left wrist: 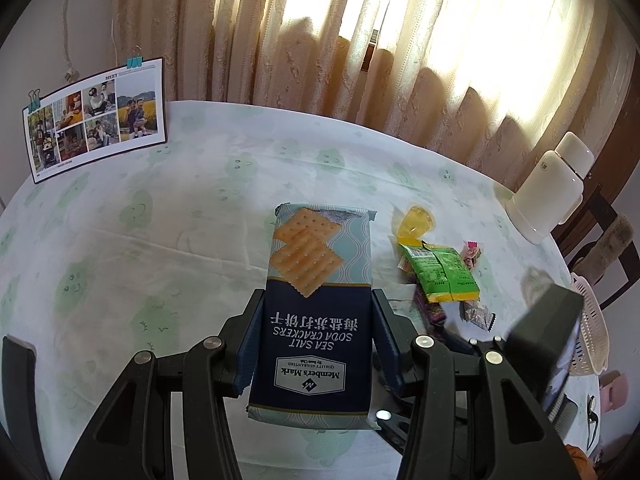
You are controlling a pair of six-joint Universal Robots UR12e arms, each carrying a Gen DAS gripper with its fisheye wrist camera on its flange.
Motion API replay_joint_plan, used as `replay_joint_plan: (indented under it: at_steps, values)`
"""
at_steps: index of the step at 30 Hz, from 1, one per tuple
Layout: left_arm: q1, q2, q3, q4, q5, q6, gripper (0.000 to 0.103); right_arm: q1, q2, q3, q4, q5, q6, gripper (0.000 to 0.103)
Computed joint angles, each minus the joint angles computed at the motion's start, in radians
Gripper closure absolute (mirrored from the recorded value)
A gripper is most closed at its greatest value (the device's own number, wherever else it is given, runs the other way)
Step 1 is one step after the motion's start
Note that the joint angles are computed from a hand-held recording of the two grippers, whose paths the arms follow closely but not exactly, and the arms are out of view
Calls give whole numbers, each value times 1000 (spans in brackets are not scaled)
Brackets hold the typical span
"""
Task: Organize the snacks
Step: 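Grasp the white printed snack bag with the right tool while the left tool holds the box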
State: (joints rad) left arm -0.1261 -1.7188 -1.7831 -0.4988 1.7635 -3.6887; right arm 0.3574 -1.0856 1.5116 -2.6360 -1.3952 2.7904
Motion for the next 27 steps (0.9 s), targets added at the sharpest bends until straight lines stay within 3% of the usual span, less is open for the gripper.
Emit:
replay_joint_plan:
  at_steps: [5,11,17,21,24,27]
  values:
    - [0,0,0,0,0,3,57,-24,-36,53,-14,55,-17,47]
    - [-4,-3,2,-3,2,14,57,-85,-86,112,24,232,20,51]
    - [-10,-11,10,-14,5,20,57,-133,-123,159,8,357,72,52]
    - [-13,-14,12,-17,7,23,57,-200,-106,141,176,652,140,52]
    - [-13,-15,13,-19,8,23,57,-224,-91,145,215,742,202,52]
    - [-15,-17,14,-23,10,21,57,-235,-89,149,257,795,198,52]
